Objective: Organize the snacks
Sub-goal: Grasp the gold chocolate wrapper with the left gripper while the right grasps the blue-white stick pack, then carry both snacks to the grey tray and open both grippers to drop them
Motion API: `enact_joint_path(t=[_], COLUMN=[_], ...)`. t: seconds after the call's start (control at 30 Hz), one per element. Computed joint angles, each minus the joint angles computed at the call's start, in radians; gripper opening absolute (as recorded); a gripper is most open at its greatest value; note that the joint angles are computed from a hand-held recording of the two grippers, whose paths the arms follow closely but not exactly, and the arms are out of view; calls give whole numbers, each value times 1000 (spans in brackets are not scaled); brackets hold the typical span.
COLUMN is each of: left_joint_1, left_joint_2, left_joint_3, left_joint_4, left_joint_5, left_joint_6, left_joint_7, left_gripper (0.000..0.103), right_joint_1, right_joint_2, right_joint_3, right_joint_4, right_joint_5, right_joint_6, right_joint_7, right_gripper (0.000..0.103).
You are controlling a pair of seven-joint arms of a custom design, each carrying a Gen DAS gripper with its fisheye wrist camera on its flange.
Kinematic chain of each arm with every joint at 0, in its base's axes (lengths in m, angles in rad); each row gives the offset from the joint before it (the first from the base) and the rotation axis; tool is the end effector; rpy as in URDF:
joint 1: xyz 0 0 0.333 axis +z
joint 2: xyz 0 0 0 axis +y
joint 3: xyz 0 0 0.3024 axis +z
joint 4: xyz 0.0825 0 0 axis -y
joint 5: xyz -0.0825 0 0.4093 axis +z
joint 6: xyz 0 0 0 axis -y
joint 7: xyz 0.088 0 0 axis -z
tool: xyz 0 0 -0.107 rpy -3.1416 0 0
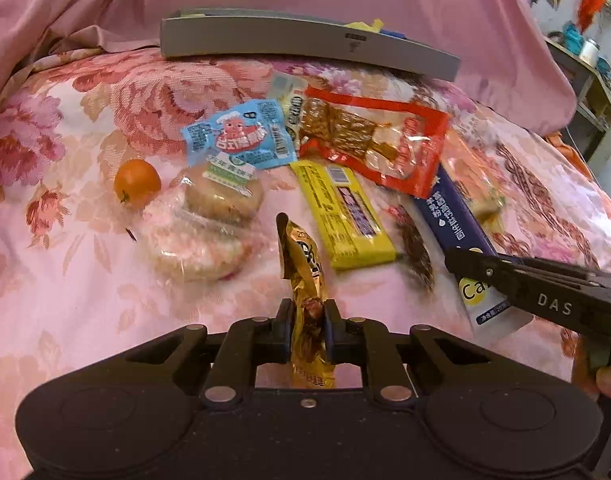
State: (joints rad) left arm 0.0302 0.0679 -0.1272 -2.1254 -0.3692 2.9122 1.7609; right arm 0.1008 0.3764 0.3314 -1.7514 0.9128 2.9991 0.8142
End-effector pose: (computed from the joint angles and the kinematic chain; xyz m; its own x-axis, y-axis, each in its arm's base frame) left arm 0.6170 -0.0368 0.4317 -0.0235 -0.9830 0.1820 -0.7542 -0.1021 -0.6487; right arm 0.6698 0.2178 0.4180 0.3819 -0.8730 -0.3033 -0.6406 -0.0135 -0.7677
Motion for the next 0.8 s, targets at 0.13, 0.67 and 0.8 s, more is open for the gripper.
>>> enact_joint_path(t=[0.13, 0.67, 0.8], left_joint_1=[-8, 13, 9], left_joint_2=[16, 56, 19], left_joint_3=[7, -16, -17], left_joint_4=[11, 60, 17], left_joint_5=[72, 116, 86], left_joint_6=[2, -22, 0], left_joint_7=[-19, -46, -22], left_gripper=[17, 17, 17], right_joint_1=[-18, 15, -18], right_joint_2=[-60, -16, -56], right_joint_3=[3, -24, 31], right_joint_4=[-52, -19, -71], right_joint_5=[23, -7, 118], right_joint_6=[-59, -50, -2], right_joint_7=[-88, 23, -139], right_gripper=[16, 16, 13])
